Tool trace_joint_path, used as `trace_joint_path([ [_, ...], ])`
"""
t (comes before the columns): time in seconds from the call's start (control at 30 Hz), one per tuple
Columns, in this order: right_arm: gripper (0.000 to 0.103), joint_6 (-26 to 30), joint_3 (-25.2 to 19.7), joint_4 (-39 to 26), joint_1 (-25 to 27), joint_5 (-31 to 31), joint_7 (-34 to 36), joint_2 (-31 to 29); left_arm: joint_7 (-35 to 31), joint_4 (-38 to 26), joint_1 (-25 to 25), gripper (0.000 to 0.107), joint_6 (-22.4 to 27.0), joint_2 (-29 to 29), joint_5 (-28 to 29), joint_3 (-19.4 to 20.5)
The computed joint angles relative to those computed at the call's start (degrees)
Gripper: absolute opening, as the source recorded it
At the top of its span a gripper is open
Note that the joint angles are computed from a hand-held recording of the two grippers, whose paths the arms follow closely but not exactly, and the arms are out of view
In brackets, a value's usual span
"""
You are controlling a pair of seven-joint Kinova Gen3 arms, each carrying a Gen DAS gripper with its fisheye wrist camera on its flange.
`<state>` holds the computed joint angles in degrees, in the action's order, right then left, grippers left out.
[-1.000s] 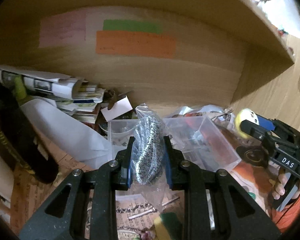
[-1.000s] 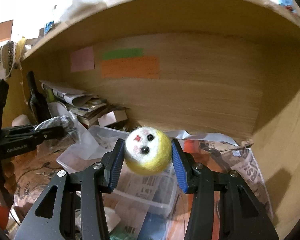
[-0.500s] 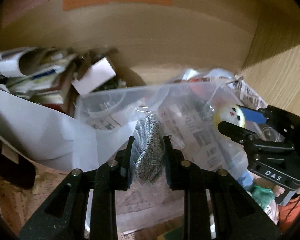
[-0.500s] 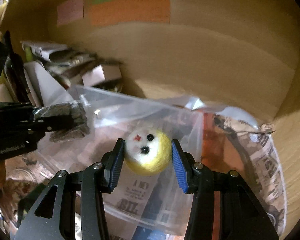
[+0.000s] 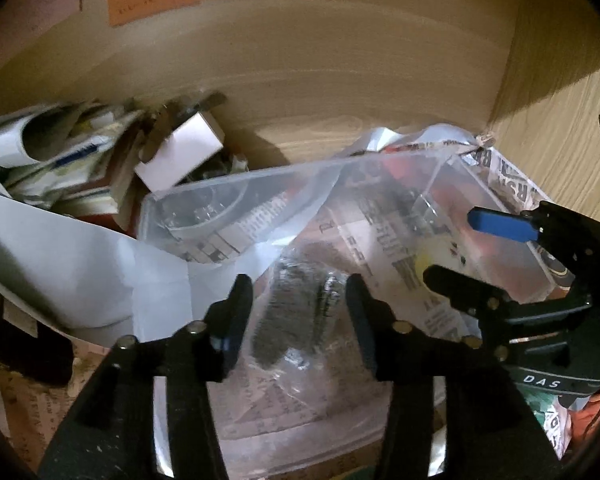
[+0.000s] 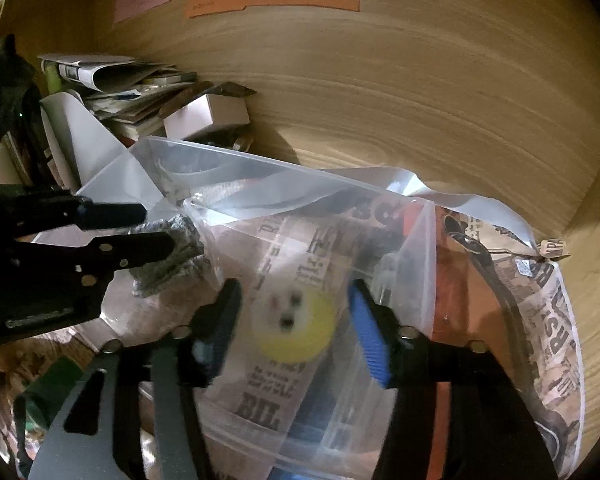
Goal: Organize soft objects
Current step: 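Drop the mesh bag into the clear box with the left tool while the right tool drops the ball in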
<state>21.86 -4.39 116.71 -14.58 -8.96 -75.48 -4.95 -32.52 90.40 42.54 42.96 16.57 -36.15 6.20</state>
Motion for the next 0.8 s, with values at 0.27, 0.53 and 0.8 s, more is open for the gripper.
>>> trace_joint_path([
  [0.27,0.074,-0.42,1.38,1.02,-0.43,-1.87,1.41,-3.85,8.1,3.8,2.38,0.065,0.55,-5.02,-7.05,0.48],
  [0.53,0.085,-5.35,1.08,6.07,-1.1,0.19,-2.57,-13.37,22.44,9.53,4.19,0.091,5.2,-12.05,-20.13,5.91],
  [0.8,0.086,-5.96,4.5,11.56,-5.69,0.21,-4.48,-23.52,29.83,13.4,3.65,0.101,12.37,-15.58,-25.57,14.16],
])
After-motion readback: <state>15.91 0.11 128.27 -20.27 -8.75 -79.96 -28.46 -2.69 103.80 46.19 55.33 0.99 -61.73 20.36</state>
